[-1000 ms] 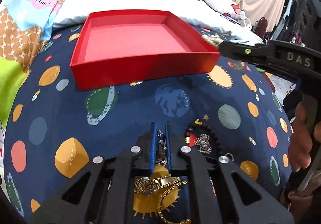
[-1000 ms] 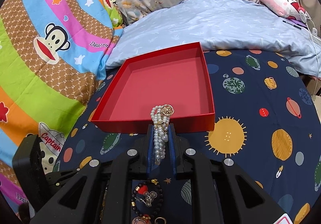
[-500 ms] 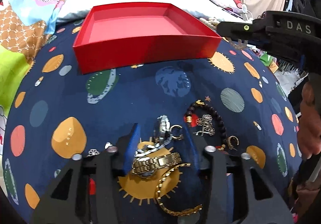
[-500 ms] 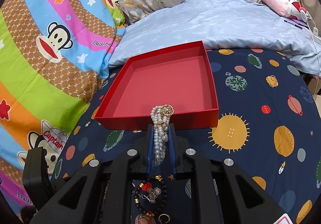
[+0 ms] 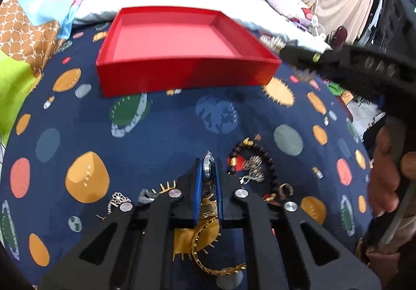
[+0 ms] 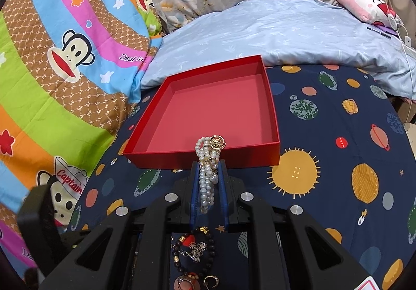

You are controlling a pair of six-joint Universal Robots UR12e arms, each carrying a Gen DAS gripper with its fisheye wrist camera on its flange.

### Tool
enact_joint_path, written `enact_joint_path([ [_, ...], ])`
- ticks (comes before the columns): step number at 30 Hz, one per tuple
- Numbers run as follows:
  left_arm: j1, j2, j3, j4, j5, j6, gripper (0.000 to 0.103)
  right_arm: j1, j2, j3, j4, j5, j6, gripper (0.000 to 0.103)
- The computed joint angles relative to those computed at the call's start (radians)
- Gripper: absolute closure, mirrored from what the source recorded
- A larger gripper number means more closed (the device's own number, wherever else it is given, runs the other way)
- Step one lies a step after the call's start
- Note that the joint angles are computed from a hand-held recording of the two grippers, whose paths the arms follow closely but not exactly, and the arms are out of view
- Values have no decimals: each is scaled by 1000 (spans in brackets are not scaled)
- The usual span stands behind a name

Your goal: Organize jewelry

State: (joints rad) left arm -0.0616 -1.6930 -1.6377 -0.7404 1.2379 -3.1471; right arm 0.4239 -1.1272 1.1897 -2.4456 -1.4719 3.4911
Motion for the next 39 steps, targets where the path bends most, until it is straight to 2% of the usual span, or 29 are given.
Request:
enact_joint_path([
  [8, 15, 6, 40, 82, -21, -19, 95, -2, 12, -35, -3, -16, -25, 90],
  [12, 27, -27, 101, 114, -38, -37, 95, -7, 37, -81, 2, -16, -44, 90],
  [15, 29, -65, 159, 145, -12, -46, 95, -13, 67, -133, 17, -11, -57, 90],
  [20, 26, -160, 289, 166, 41, -51, 95, -30, 171, -315, 112, 0, -89, 90],
  [27, 25, -303, 461, 121, 91, -63, 95, -53, 338, -587, 288, 23, -89, 90],
  [35, 25, -395, 553, 60, 118, -78, 95, -60, 491, -834, 485, 5, -114, 90],
  [39, 17, -418, 575, 36, 137, -67, 95, -67, 529, -902, 536, 18, -102, 90],
])
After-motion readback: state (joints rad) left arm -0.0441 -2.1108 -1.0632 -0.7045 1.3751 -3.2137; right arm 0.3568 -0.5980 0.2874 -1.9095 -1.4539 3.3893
